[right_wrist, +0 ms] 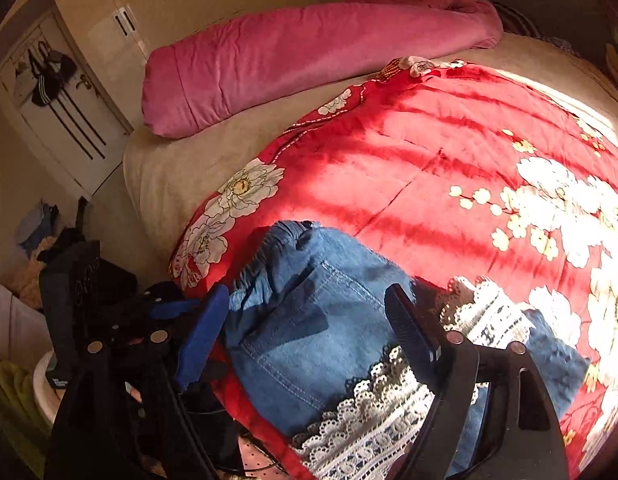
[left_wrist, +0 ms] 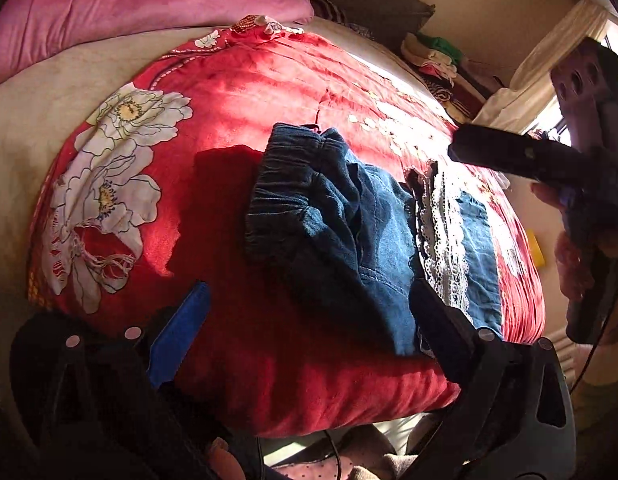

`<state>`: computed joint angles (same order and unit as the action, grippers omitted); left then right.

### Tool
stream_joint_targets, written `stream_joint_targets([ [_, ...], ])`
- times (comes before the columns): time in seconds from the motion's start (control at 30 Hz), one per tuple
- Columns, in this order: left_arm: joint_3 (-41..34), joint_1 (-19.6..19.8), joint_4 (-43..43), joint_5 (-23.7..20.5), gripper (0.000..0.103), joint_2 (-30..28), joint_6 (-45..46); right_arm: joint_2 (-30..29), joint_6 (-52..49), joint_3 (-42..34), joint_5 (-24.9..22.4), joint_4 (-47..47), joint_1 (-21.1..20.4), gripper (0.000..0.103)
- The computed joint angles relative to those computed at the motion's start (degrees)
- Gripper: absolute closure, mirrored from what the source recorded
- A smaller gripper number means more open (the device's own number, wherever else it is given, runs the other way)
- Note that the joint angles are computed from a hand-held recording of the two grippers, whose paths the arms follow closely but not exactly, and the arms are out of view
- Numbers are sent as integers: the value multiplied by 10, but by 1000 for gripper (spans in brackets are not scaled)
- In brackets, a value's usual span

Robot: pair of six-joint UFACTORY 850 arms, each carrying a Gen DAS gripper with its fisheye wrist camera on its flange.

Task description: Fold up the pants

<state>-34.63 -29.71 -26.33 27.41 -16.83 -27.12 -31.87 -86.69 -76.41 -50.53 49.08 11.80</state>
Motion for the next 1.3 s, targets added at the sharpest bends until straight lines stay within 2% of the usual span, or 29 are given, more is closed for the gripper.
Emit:
stream_joint_targets([
  [0.3, -23, 22, 109, 1, 10, -37, -87, -71, 85, -81, 14, -119, 77, 22],
  [0.63, -34, 39, 153, 15, 10, -60, -131, -150, 181, -154, 3, -211, 109, 24],
  [0.7, -35, 42, 161, 18, 10, -64, -140, -164, 181, -163, -9, -205, 106, 41],
  [0.87, -39, 42, 159, 27, 10, -71, -144, -175, 156, -183, -61, -153, 83, 60],
  [0.97, -37, 47, 175, 40, 10, -69, -167, -168, 124, -188, -111, -110, 59, 64],
  [1.17, -32, 76, 289, 106, 10, -69, -268, -145, 71, -185, -187, -49, 14, 65],
  [1.2, -34, 81, 312, 120, 11, -70, -284, -141, 63, -184, -194, -43, 7, 65],
  [1.27, -45, 81, 342, 122, 29, -68, -296, -133, 47, -179, -206, -33, -7, 65],
  [1.3, -51, 77, 344, 119, 45, -66, -291, -131, 40, -178, -209, -29, -14, 65],
])
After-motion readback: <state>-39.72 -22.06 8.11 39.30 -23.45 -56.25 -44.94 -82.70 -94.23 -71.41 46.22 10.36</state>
